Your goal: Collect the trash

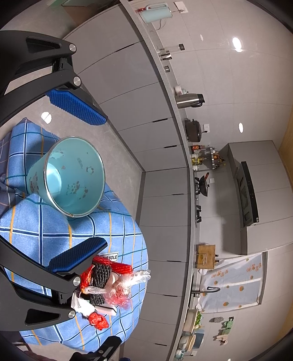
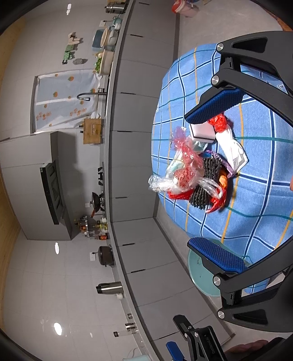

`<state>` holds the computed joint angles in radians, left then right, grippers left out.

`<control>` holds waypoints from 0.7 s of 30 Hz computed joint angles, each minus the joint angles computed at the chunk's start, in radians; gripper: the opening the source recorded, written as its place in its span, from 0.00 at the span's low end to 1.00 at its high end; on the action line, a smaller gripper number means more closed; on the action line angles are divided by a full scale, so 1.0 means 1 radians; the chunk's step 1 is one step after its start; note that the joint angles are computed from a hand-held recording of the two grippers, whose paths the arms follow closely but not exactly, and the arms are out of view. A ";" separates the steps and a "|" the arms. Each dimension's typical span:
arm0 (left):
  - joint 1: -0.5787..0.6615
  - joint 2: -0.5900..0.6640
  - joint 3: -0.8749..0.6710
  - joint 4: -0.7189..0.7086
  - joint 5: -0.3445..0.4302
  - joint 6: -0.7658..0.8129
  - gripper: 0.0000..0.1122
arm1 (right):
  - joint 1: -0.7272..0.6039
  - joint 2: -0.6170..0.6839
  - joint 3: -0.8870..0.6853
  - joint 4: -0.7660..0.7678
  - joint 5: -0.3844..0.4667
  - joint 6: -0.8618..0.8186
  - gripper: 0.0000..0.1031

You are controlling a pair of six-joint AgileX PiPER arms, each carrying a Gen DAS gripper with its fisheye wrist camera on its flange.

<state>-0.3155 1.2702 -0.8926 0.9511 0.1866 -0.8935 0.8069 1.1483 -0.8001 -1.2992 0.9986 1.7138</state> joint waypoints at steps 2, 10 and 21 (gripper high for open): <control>0.002 0.030 -0.012 -0.011 -0.008 0.010 0.87 | -0.037 0.004 0.006 0.009 -0.009 0.008 0.96; -0.073 0.205 -0.112 0.214 -0.003 -0.216 0.87 | -0.307 0.049 0.050 0.031 -0.096 0.034 0.94; -0.232 0.472 -0.380 0.035 0.007 -0.035 0.87 | -0.548 0.137 0.125 -0.019 -0.266 0.118 0.87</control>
<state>-0.5478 1.7417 -1.2730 0.9862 0.1935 -0.9287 0.2589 1.2852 -0.6750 -1.3178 0.7325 1.8318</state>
